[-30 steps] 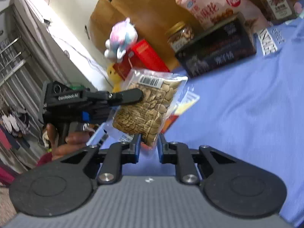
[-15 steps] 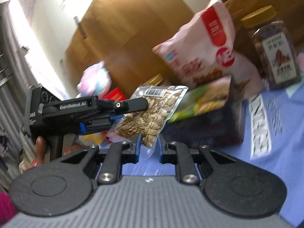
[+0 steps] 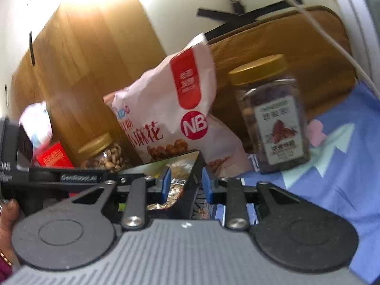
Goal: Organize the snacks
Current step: 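Grasp the green wrapped pastry packet with the left gripper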
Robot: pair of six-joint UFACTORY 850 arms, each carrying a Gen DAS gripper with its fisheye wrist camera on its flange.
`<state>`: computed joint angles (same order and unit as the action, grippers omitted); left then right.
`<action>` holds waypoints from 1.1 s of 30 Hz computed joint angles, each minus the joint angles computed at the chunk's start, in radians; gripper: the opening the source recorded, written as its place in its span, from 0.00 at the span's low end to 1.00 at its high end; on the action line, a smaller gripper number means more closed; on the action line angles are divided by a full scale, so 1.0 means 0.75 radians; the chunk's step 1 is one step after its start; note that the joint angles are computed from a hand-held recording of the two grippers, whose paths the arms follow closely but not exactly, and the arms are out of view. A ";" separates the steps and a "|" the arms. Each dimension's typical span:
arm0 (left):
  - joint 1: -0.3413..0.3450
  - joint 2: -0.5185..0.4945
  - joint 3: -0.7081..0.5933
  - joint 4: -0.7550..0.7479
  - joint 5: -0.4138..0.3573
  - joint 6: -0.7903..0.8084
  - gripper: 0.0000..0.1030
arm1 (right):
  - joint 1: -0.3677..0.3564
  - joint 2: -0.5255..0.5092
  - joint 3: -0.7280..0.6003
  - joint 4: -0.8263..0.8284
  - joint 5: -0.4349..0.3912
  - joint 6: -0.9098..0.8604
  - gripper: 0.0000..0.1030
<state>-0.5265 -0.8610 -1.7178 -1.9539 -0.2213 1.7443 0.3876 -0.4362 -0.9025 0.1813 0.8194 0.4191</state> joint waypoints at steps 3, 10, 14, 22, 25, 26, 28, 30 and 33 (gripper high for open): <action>0.028 0.130 0.183 -0.206 -0.055 0.234 0.35 | 0.005 0.036 0.044 -0.112 0.007 0.158 0.32; 0.137 0.444 0.679 -0.487 -0.180 0.540 0.40 | 0.073 0.037 0.088 -0.547 -0.017 0.593 0.36; 0.211 0.551 0.900 -0.445 -0.236 0.462 0.40 | 0.168 0.008 0.056 -0.682 -0.078 0.668 0.36; 0.291 0.597 1.098 -0.359 -0.416 0.338 0.46 | 0.432 -0.008 -0.043 -0.464 -0.376 0.078 0.46; 0.294 0.582 1.107 -0.307 -0.478 0.292 0.49 | 0.501 -0.031 -0.075 -0.210 -0.443 -0.287 0.49; 0.291 0.580 1.111 -0.296 -0.490 0.289 0.51 | 0.516 -0.041 -0.094 -0.143 -0.466 -0.383 0.49; 0.271 0.572 1.112 -0.316 -0.483 0.319 0.51 | 0.545 -0.061 -0.123 0.012 -0.486 -0.589 0.49; 0.247 0.568 1.118 -0.378 -0.458 0.373 0.48 | 0.569 -0.083 -0.151 0.154 -0.488 -0.788 0.49; 0.226 0.583 1.129 -0.457 -0.421 0.428 0.45 | 0.617 -0.113 -0.165 0.432 -0.413 -1.140 0.40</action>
